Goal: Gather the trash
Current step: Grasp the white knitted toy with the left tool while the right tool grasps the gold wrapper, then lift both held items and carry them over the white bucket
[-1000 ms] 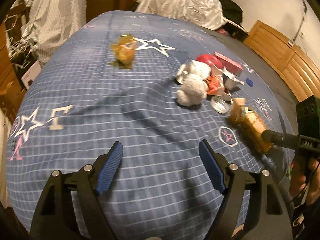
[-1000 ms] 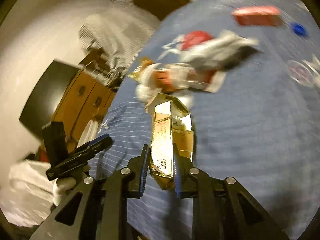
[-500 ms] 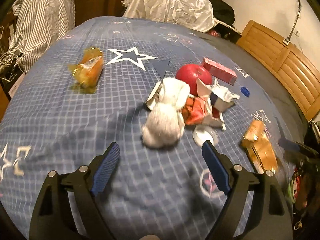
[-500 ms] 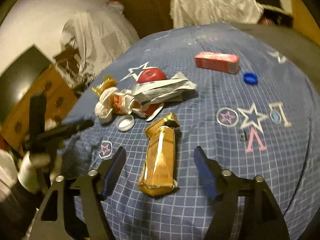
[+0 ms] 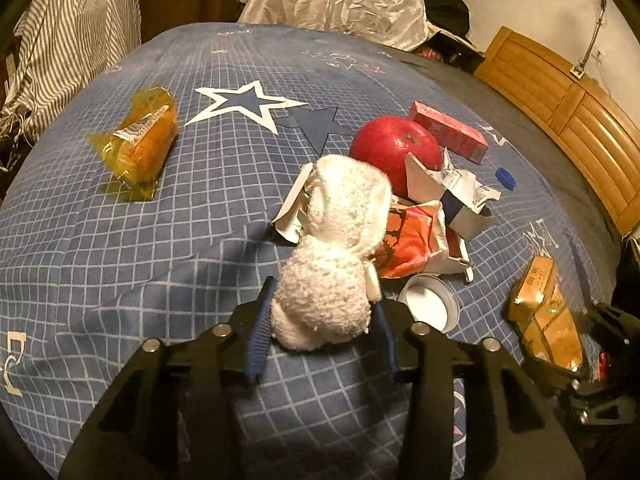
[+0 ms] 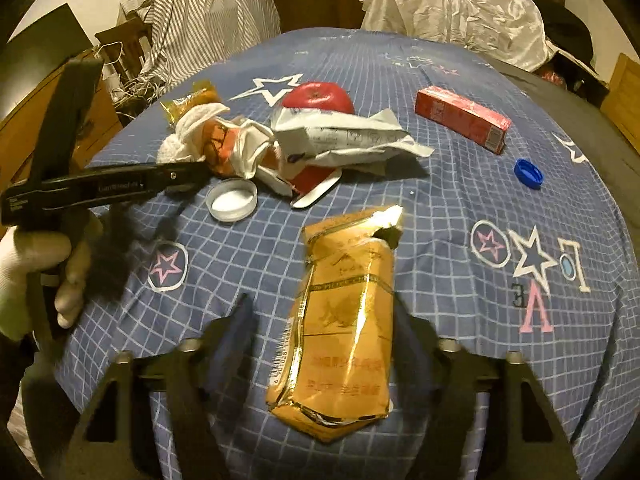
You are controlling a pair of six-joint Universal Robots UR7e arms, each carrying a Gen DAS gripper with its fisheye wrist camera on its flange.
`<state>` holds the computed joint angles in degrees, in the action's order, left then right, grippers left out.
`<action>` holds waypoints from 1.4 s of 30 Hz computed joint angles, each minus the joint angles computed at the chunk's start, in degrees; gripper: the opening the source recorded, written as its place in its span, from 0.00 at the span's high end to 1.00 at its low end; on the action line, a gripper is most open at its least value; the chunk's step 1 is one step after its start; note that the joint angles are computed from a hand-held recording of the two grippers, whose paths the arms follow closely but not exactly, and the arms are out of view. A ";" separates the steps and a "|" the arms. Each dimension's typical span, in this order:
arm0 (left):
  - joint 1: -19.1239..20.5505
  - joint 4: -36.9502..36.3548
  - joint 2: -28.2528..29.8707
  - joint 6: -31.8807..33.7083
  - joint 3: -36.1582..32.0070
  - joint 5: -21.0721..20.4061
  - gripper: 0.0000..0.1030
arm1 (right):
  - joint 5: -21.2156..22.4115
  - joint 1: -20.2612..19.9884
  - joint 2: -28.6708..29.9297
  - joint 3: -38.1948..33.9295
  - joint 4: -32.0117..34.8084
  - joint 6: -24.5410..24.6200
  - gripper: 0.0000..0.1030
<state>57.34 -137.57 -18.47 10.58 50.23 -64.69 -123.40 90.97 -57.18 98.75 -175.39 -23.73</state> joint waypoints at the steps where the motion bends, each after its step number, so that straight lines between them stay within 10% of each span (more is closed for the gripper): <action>1: -0.01 -0.22 0.03 0.04 0.04 0.02 0.62 | -0.14 -0.10 0.24 0.16 -1.05 -0.42 0.53; 24: -8.24 -34.31 -18.75 2.19 33.72 5.69 0.65 | 7.40 6.24 -3.70 11.18 -36.67 -11.67 0.58; 42: -13.39 -46.66 -20.81 5.41 41.34 7.25 0.65 | 4.77 11.62 -5.81 15.62 -47.24 -13.63 0.57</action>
